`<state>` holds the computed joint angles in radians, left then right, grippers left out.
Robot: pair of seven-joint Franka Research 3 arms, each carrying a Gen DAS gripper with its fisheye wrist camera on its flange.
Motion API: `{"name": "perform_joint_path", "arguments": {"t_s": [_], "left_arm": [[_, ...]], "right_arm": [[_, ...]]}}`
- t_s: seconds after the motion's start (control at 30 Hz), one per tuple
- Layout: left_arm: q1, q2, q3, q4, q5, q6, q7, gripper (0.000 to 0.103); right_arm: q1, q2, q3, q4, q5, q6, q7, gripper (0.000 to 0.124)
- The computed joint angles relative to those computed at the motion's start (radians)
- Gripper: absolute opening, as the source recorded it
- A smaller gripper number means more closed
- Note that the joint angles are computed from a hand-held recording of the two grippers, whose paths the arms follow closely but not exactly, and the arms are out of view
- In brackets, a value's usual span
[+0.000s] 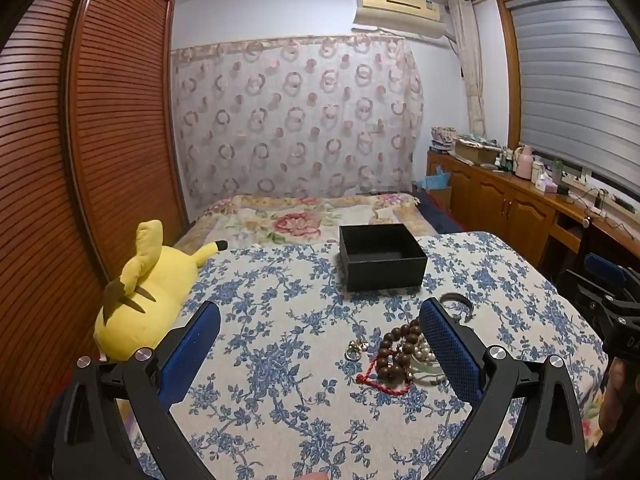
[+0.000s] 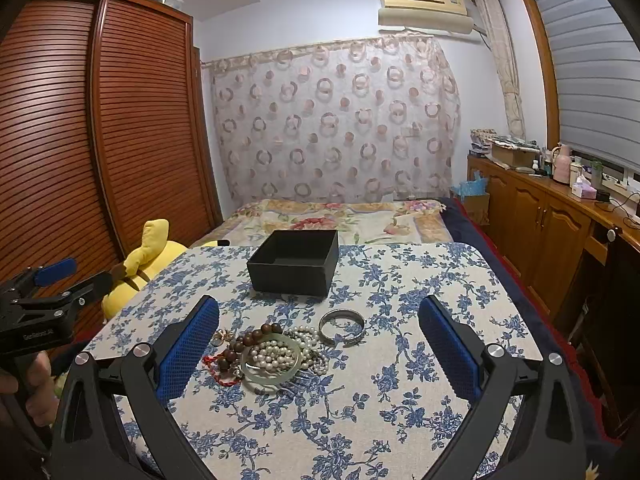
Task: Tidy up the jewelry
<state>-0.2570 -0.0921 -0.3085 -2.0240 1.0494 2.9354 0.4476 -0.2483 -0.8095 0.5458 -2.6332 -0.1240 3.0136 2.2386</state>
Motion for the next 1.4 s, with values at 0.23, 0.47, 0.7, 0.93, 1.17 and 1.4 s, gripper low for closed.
{"name": "perform_joint_path", "arguments": {"t_s": [0.23, 0.47, 0.7, 0.93, 1.17, 1.4], "left_arm": [[-0.002, -0.003, 0.0, 0.004, 0.0, -0.001, -0.001, 0.097], [0.003, -0.009, -0.003, 0.0, -0.009, 0.001, 0.008, 0.097], [0.004, -0.009, -0.007, 0.005, 0.003, -0.007, -0.004, 0.097], [0.003, -0.009, -0.007, 0.004, 0.008, -0.006, -0.009, 0.097], [0.002, -0.011, -0.007, 0.004, 0.01, -0.009, -0.01, 0.097], [0.002, -0.013, -0.007, 0.003, 0.005, -0.009, -0.006, 0.097]], "right_arm": [[-0.002, -0.002, 0.007, 0.005, -0.003, -0.005, 0.008, 0.101], [0.001, -0.003, 0.003, 0.005, -0.006, -0.007, 0.008, 0.101], [0.003, -0.004, 0.004, 0.011, -0.011, -0.014, 0.014, 0.101], [0.005, -0.003, 0.001, 0.008, -0.014, -0.011, 0.015, 0.101], [0.006, -0.002, 0.001, 0.01, -0.013, -0.012, 0.015, 0.101], [0.007, -0.001, 0.001, 0.01, -0.013, -0.012, 0.015, 0.101]]}}
